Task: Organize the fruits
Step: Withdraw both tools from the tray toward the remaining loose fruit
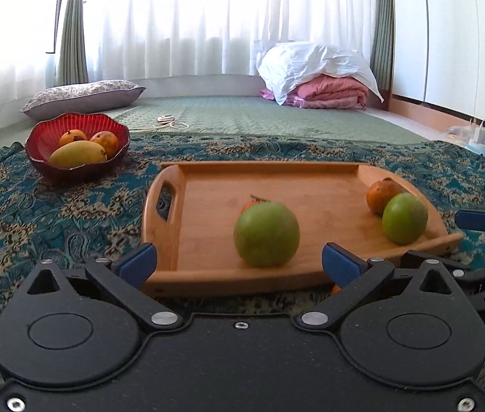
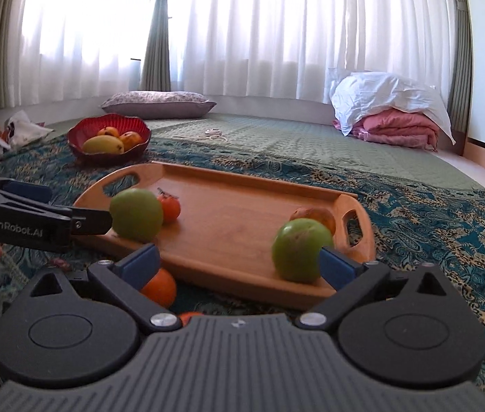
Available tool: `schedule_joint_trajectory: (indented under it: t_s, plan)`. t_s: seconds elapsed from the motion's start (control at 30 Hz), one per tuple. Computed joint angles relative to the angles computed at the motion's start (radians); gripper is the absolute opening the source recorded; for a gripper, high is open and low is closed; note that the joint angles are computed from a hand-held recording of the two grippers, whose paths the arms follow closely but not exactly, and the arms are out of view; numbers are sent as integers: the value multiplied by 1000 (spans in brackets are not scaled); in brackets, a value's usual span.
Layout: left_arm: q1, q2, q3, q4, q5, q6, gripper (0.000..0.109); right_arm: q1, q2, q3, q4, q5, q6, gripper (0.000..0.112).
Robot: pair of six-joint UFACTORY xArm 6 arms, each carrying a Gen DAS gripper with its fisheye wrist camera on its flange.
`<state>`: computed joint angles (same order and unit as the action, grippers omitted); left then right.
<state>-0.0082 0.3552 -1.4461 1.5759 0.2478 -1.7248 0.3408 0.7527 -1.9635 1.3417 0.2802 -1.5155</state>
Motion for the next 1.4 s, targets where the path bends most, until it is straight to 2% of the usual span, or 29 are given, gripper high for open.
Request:
schedule_joint_trajectory:
  t_s: [0.27,0.63,0.87,1.07,1.27,1.33,1.4]
  plan:
    - [-19,-30,68,90,36,-89,103,25,-50,106,103,-41,-140,103]
    - [-41,-57,136,158,85,-156,103,35,-80,174,211,-65,-239,103]
    - [-56,-73,161,219,97,-204,99,35,-99,208,256,-57,-267,95]
    - [-63,-81,171,204,95,-198,86,31,-109,222,261,-48,-218,86]
    - [-42,-74,166,100,47,-143,64,35,-115,230,288,-57,-219,75]
    - [-35,-71,165,67,32,-119,49,35,-117,233,292,-57,-220,72]
    - [-31,-67,164,29,23,-78,42,37,-117,234,288,-59,-214,68]
